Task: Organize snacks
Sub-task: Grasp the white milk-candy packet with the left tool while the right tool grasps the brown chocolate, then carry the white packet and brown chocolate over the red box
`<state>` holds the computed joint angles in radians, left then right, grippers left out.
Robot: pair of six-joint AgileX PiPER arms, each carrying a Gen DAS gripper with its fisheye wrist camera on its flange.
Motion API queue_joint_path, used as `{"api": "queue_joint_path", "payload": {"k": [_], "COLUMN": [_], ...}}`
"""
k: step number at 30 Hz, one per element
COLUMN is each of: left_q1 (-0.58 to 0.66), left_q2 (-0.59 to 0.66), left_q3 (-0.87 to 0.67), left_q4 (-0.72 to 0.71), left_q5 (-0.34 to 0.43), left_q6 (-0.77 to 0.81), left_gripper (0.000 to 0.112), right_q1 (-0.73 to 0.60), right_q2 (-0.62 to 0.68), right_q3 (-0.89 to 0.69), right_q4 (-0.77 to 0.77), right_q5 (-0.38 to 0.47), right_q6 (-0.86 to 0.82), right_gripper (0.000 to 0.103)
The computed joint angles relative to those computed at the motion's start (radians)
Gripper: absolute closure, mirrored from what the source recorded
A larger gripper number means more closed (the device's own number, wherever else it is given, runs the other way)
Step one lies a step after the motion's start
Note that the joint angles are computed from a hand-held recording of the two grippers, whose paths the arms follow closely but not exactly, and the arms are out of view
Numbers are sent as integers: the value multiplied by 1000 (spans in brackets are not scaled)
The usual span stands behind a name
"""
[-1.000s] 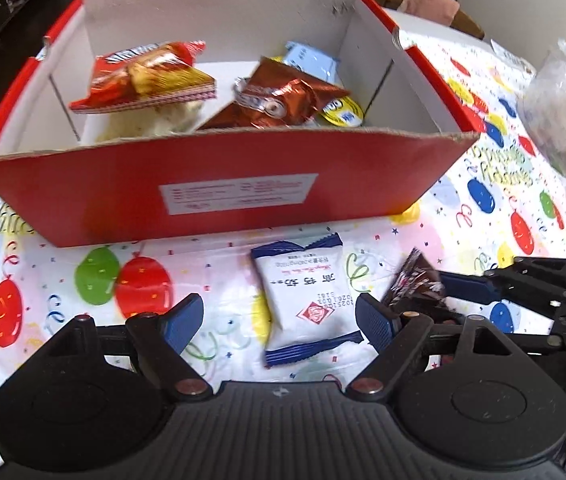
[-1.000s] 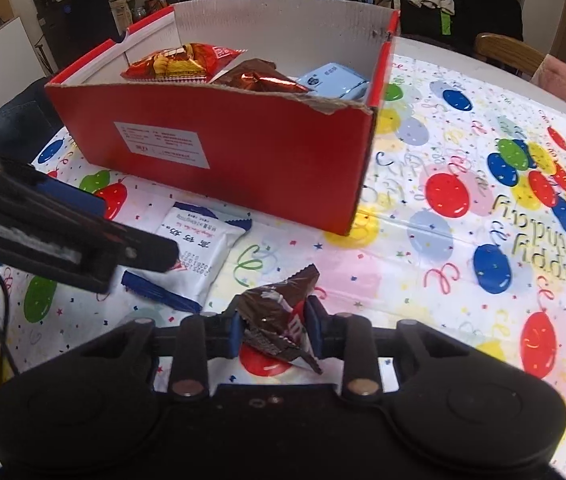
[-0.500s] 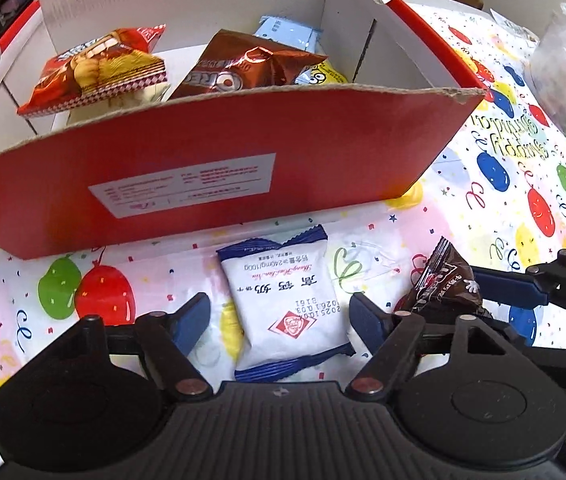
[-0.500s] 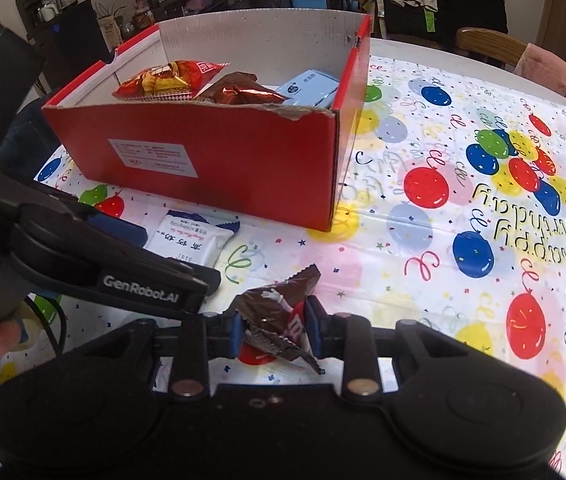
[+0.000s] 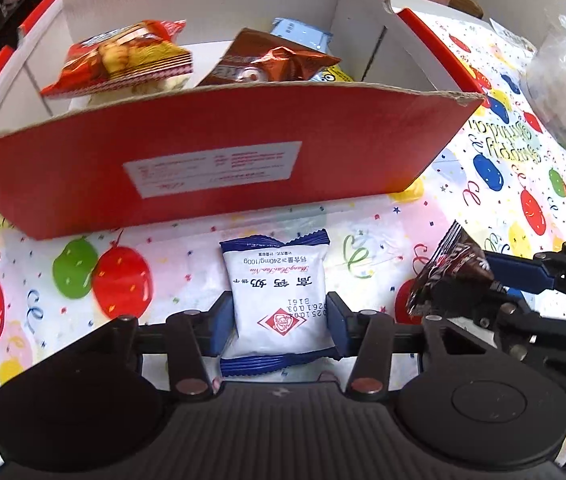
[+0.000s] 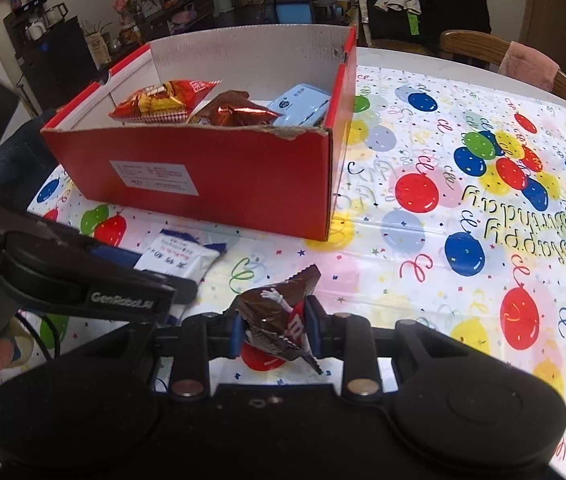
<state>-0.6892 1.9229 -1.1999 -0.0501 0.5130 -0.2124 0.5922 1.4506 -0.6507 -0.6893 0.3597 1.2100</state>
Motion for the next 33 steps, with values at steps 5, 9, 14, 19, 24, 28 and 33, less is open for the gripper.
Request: {"api": "queue_joint_path", "payload": {"k": [5,9,14,19,24,28,33], "left_q1": [36,63,71,81,91,107,141], "left_q2": [-76,-147,-243,-334,-399,-422,-418], "left_q3": [79,142,196,232,237,213,162], "left_q4": [-41,-58,-1,-6,-17,5,28], "left_q5": [-27,-53,-75,-88,-97,-91,-99], "left_q6": [44,71,42,77,108,99,89], "left_gripper": [64,64,64,64,64,64,65], "right_q1": [19,41,67,104,116,108,86], "right_q2": [-33,-63,-105,-141,-162,-160,-122], "right_q3": [5,3,-14,-49,-104,-154,-228], "right_q4": [-12,-31,-17,-41,-56,-71,-97], "right_q5": [26,52,85,127,159,173,169], "right_q6": [61,120,138,164,148,120,78], "right_gripper": [75,75,75,75,75,75,75]}}
